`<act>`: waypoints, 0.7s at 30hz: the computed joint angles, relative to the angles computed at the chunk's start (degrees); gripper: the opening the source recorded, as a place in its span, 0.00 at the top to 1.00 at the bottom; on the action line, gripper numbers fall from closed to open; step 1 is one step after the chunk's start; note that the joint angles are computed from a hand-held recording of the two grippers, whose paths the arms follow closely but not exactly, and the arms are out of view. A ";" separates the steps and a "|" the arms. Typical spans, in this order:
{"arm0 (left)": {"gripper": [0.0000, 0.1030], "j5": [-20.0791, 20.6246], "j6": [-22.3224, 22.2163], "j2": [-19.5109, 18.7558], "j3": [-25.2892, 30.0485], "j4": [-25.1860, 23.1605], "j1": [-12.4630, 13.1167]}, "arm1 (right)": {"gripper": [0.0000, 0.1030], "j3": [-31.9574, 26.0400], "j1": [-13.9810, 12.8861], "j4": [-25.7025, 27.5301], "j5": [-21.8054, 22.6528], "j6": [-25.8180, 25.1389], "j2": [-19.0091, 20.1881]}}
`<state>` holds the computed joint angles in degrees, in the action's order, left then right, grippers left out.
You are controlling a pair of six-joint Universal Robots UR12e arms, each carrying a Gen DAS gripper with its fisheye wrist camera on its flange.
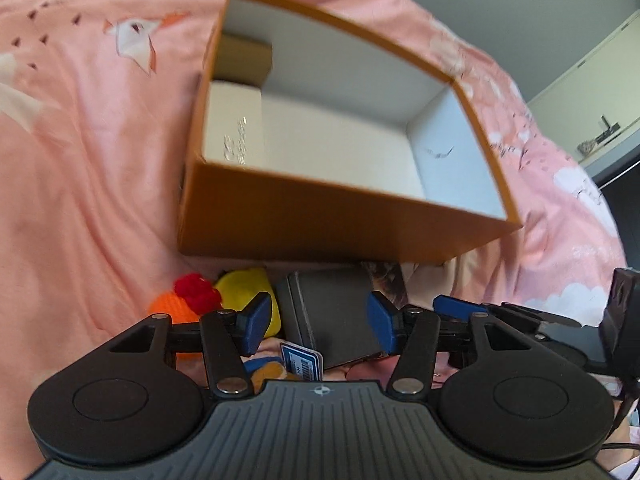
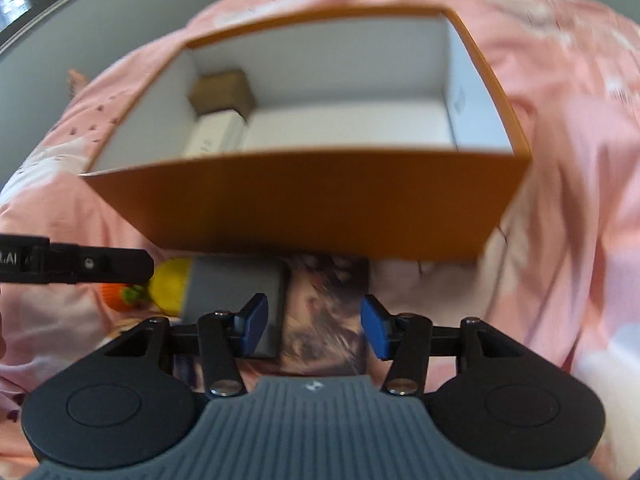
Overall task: Organize objects
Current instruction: 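Move the left tool to the dark grey case and close on it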
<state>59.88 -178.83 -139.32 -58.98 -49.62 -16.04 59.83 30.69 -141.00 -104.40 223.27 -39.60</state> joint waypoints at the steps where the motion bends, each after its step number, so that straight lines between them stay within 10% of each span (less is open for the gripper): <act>1: 0.37 0.20 0.53 -0.40 0.58 -1.05 -0.18 | 0.47 0.33 -0.15 0.04 0.25 0.68 -0.06; 21: 0.24 -0.07 0.26 -5.53 8.49 -13.67 -1.26 | 0.40 4.31 -2.73 -3.42 9.98 5.17 -0.28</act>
